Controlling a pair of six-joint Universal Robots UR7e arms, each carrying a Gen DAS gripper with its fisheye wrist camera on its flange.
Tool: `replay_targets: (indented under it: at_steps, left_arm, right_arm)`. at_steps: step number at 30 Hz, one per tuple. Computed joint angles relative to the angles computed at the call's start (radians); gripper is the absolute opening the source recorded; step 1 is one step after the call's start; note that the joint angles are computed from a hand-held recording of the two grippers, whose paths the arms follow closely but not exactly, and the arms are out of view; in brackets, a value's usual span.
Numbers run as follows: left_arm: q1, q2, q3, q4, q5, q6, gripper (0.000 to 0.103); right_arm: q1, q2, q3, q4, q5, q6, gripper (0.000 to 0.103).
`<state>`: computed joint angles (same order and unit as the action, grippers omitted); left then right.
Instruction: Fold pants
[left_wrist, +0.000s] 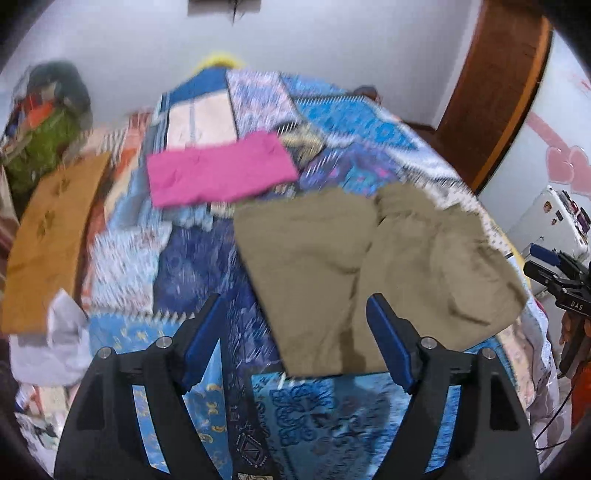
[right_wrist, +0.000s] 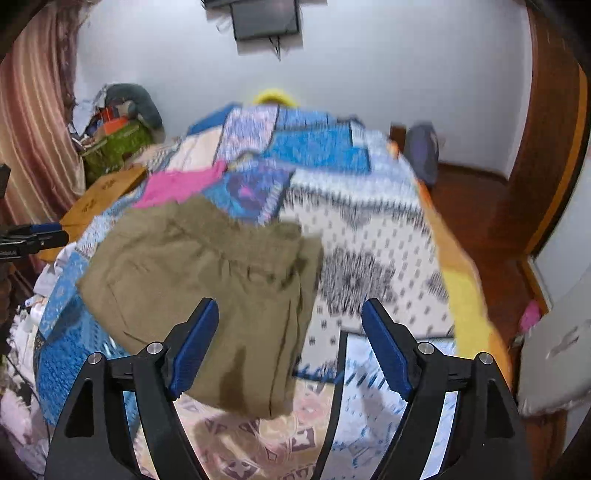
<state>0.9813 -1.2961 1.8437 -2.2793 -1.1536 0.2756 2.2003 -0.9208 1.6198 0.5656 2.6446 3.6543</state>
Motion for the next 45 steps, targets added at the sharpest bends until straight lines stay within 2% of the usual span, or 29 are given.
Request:
replay_targets:
  at_steps: [3, 6, 12, 16, 19, 23, 25, 30, 37, 39, 41, 43, 45]
  left_arm:
    - [0.038, 0.028, -0.013, 0.017, -0.03, -0.021, 0.078]
    - [0.076, 0.071, -0.043, 0.049, -0.071, -0.045, 0.078]
    - [0.114, 0.148, -0.103, 0.062, -0.149, -0.069, 0.078]
    - [0.13, 0.192, -0.147, 0.081, -0.218, -0.086, 0.078]
    - [0.128, 0.211, -0.163, 0.085, -0.235, -0.091, 0.078]
    - [0.107, 0.214, -0.153, 0.062, -0.219, -0.085, 0.072]
    - [0.097, 0.206, -0.143, 0.059, -0.215, -0.075, 0.064]
    - [0.076, 0.176, -0.122, 0.091, -0.196, -0.042, 0.053]
    - [0.089, 0.184, -0.137, 0.126, -0.224, -0.062, 0.052]
    - [0.086, 0.19, -0.138, 0.12, -0.216, -0.07, 0.051]
    - [0.067, 0.187, -0.129, 0.11, -0.179, -0.078, 0.04]
    - [0.041, 0.174, -0.107, 0.089, -0.14, -0.066, 0.017]
    - [0.017, 0.159, -0.081, 0.062, -0.1, -0.047, 0.01]
  right_arm:
    - [-0.055, -0.041, 0.053, -0.038, -0.108, 0.026, 0.077]
    - [-0.099, -0.05, 0.069, -0.042, -0.184, 0.032, 0.077]
    - [-0.181, -0.107, 0.102, -0.118, -0.339, -0.077, 0.077]
    - [-0.231, -0.131, 0.11, -0.158, -0.421, -0.143, 0.08]
    - [-0.254, -0.137, 0.107, -0.175, -0.466, -0.175, 0.08]
    - [-0.25, -0.128, 0.092, -0.184, -0.484, -0.208, 0.071]
    - [-0.244, -0.124, 0.087, -0.173, -0.478, -0.21, 0.069]
    - [-0.244, -0.157, 0.124, -0.182, -0.507, -0.215, 0.051]
    - [-0.281, -0.174, 0.144, -0.193, -0.582, -0.214, 0.053]
    - [-0.274, -0.161, 0.134, -0.202, -0.56, -0.223, 0.053]
    - [-0.258, -0.137, 0.105, -0.182, -0.52, -0.217, 0.05]
    - [-0.238, -0.117, 0.074, -0.156, -0.485, -0.224, 0.04]
    - [-0.22, -0.108, 0.052, -0.143, -0.444, -0.243, 0.028]
